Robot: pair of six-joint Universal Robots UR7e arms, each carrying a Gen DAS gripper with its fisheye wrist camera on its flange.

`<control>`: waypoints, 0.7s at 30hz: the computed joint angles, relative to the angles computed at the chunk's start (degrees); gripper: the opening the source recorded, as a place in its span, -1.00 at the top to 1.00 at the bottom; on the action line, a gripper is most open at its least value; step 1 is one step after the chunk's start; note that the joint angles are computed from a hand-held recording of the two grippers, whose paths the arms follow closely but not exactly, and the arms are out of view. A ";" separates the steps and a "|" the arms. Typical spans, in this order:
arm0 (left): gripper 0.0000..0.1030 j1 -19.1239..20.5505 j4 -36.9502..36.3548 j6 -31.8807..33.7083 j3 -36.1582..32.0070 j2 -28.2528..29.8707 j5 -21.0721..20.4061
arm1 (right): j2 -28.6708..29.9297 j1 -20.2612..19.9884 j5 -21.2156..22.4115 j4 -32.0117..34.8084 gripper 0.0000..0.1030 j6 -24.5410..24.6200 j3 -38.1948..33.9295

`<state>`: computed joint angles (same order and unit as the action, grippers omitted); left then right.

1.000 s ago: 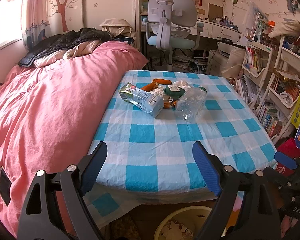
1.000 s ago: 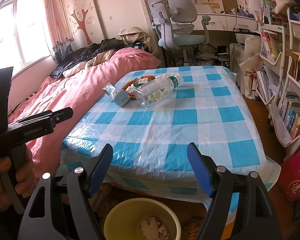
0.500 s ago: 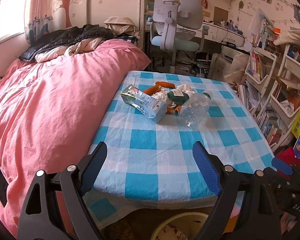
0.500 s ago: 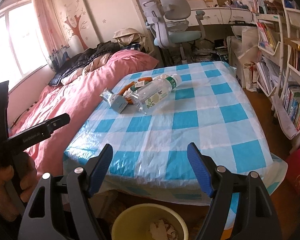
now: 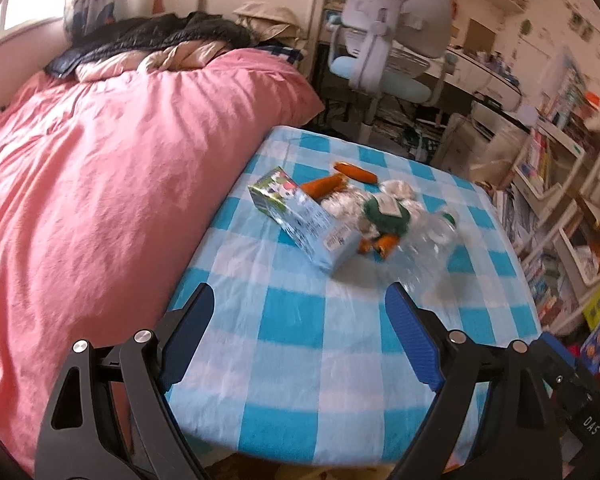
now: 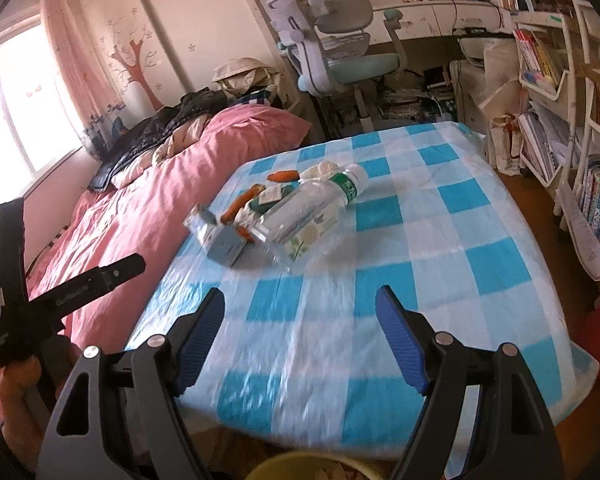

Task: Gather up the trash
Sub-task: 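Grasp the cow-print milk carton with the left tool while the right tool reaches toward the water bottle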

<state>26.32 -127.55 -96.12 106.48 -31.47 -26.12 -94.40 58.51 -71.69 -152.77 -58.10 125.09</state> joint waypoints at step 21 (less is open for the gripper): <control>-0.63 15.84 -11.26 15.78 -11.36 4.37 -0.59 | 19.81 10.38 -10.28 -4.96 -0.61 21.60 -13.24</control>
